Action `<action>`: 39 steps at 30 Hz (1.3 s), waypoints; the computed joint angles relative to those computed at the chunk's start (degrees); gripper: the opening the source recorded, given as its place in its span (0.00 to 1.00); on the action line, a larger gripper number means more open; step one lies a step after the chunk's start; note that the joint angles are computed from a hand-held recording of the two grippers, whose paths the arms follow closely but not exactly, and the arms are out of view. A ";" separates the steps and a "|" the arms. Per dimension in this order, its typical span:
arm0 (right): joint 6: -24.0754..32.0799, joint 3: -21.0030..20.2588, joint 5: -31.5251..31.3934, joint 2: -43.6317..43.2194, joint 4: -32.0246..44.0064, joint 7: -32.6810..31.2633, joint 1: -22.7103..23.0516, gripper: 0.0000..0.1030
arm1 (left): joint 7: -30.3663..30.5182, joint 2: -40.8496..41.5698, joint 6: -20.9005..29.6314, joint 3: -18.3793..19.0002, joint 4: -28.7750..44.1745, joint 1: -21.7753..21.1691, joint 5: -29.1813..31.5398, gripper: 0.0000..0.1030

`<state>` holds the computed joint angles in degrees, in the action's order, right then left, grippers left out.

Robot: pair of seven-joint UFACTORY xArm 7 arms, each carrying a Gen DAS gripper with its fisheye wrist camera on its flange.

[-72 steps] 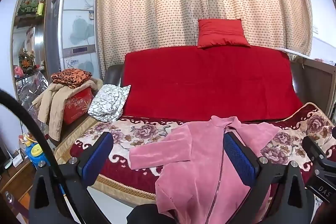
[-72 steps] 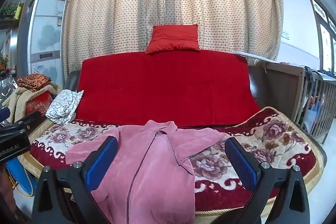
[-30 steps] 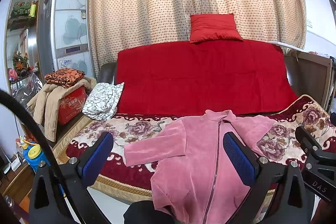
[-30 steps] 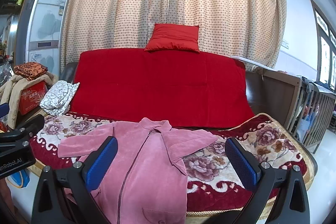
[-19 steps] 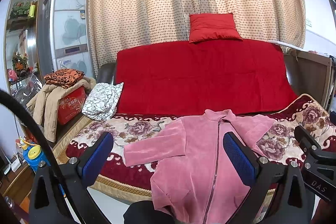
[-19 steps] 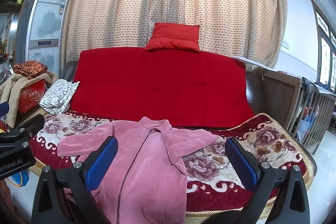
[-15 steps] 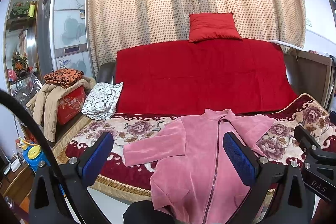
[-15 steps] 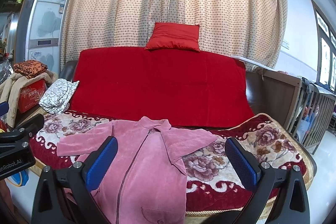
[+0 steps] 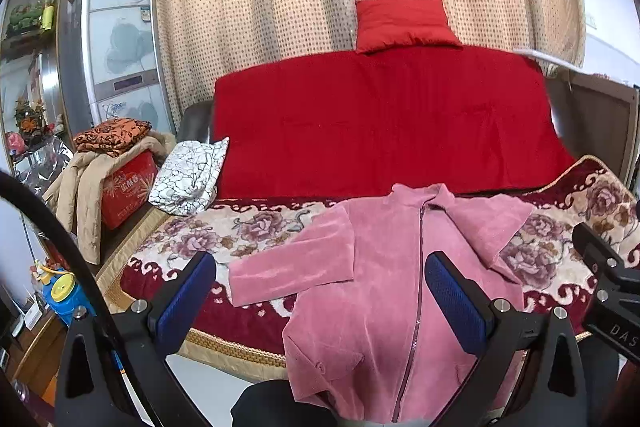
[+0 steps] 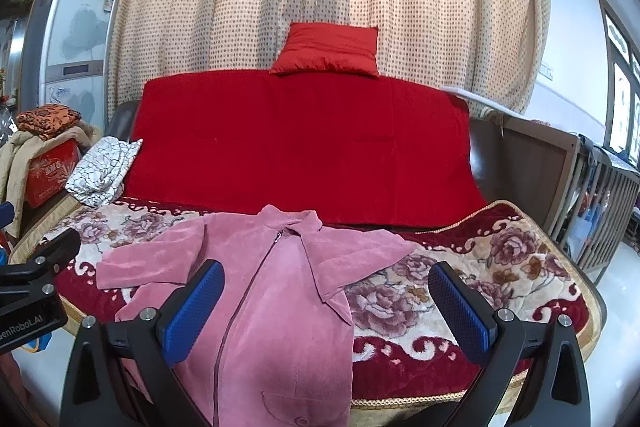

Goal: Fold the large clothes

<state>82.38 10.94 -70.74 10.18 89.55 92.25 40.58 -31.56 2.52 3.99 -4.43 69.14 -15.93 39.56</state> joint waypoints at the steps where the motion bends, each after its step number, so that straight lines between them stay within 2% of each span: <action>1: -0.44 -0.22 0.22 0.06 -0.16 -0.06 -0.36 1.00 | -0.06 0.83 0.58 -0.07 0.83 -0.17 0.25 1.00; 6: -2.88 -1.17 1.91 0.30 -0.78 -0.73 -2.31 1.00 | 0.80 5.87 3.54 1.23 6.03 -2.87 0.18 1.00; 15: -8.33 -3.19 5.63 0.55 -2.02 -1.88 -6.94 1.00 | 7.83 16.07 10.29 3.19 17.89 -7.75 -7.83 1.00; 20: -11.15 -4.28 6.32 1.23 -2.24 -2.38 -9.12 1.00 | 9.91 20.12 12.15 4.68 22.74 -10.17 -9.64 1.00; 27: -14.14 -5.75 7.33 2.52 -2.09 -2.99 -11.27 1.00 | 14.28 27.05 15.81 4.93 31.80 -11.86 -13.76 1.00; 34: -17.22 -7.72 8.67 4.94 -1.16 -4.30 -13.46 1.00 | 17.85 37.12 20.87 5.71 45.41 -13.90 -17.40 1.00; 39: -19.59 -9.59 10.10 7.36 0.09 -5.48 -15.10 1.00 | 20.98 48.12 26.91 5.73 61.11 -14.83 -21.11 1.00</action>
